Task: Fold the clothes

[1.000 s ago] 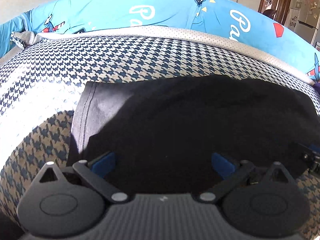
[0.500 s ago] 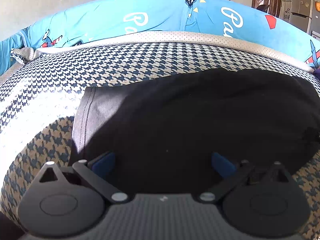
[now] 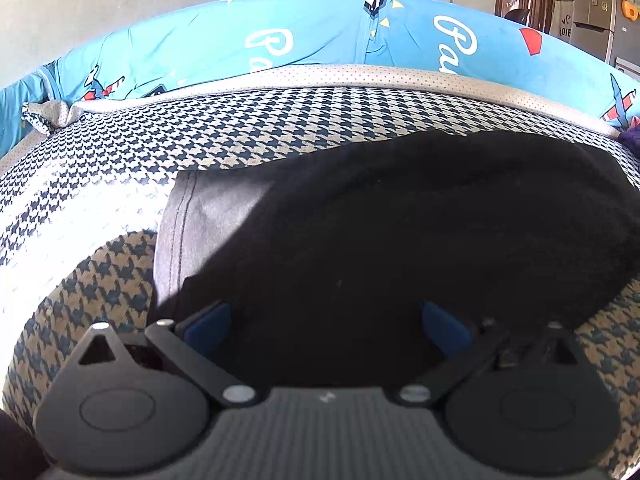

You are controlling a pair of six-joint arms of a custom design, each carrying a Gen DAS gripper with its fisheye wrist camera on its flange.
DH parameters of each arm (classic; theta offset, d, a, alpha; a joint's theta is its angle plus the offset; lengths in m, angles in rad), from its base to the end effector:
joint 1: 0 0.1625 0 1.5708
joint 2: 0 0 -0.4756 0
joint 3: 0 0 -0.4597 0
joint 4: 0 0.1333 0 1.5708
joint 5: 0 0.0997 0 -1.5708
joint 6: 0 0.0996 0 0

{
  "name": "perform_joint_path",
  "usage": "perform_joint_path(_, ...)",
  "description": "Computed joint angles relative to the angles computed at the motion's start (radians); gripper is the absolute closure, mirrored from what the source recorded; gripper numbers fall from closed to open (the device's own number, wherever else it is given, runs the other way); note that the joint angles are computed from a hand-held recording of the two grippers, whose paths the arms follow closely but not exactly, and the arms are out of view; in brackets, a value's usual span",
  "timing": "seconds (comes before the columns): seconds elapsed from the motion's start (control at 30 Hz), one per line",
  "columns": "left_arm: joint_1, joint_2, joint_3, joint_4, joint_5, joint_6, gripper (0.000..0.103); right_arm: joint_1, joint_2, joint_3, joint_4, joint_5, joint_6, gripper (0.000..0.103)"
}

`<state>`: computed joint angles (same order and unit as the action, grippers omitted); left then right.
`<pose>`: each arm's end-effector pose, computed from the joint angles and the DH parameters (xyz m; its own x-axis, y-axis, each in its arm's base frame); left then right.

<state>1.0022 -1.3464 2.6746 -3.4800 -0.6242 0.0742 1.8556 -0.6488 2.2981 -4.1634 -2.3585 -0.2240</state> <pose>0.0019 -0.3947 0.1860 -0.6969 -0.0082 -0.7171 0.5031 0.7069 -0.4971 0.1890 -0.4222 0.0310 -0.7807 0.2184 0.5855 -0.3470 0.6277 -0.6968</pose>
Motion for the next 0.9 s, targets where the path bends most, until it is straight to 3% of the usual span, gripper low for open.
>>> perform_joint_path(0.4, -0.038, -0.101, 0.049, 0.126, 0.016, -0.076, 0.000, -0.015, -0.053, 0.040, 0.060, 0.052, 0.047, 0.028)
perform_joint_path(0.57, -0.037, -0.176, 0.046, 0.203, -0.023, -0.108, 0.000, -0.035, -0.100, 0.072, 0.103, 0.111, 0.092, 0.027)
perform_joint_path(0.9, 0.015, -0.110, -0.028, 0.079, -0.009, -0.033, 0.000, -0.133, -0.242, 0.108, 0.225, 0.263, 0.276, 0.027)
